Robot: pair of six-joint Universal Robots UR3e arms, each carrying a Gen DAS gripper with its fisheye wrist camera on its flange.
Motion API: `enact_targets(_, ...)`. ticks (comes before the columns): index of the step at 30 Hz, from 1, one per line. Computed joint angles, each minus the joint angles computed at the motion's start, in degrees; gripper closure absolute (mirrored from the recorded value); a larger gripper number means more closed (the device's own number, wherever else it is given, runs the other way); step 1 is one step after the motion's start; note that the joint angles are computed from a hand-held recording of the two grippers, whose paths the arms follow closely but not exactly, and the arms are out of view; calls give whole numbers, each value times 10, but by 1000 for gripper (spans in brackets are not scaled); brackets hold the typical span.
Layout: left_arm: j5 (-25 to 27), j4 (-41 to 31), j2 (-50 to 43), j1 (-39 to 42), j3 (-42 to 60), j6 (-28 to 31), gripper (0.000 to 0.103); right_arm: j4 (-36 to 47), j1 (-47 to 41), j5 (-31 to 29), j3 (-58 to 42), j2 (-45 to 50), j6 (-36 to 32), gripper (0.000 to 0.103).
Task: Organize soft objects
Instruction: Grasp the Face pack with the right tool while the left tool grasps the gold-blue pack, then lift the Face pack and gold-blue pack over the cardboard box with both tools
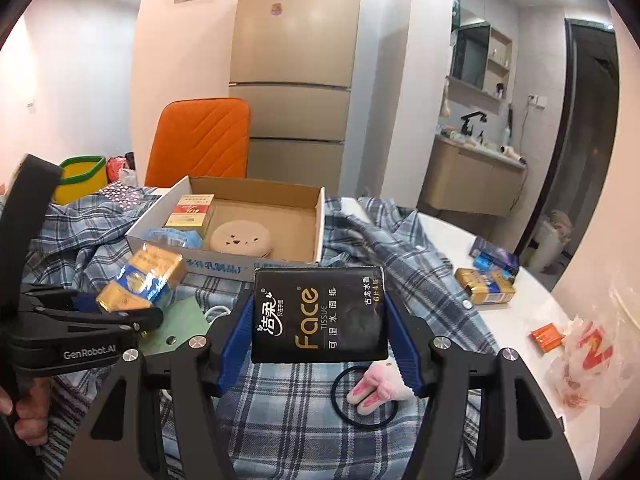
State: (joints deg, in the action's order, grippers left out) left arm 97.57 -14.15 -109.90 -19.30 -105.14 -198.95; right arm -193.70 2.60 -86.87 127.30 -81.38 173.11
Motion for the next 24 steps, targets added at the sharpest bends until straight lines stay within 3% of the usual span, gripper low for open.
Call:
enact_targets(11, 60, 153, 11, -37, -49, 32, 53, -39, -20, 29, 30, -14, 8, 38)
enact_targets(24, 91, 246, 10, -55, -74, 41, 55, -72, -22, 32, 47, -18, 12, 38)
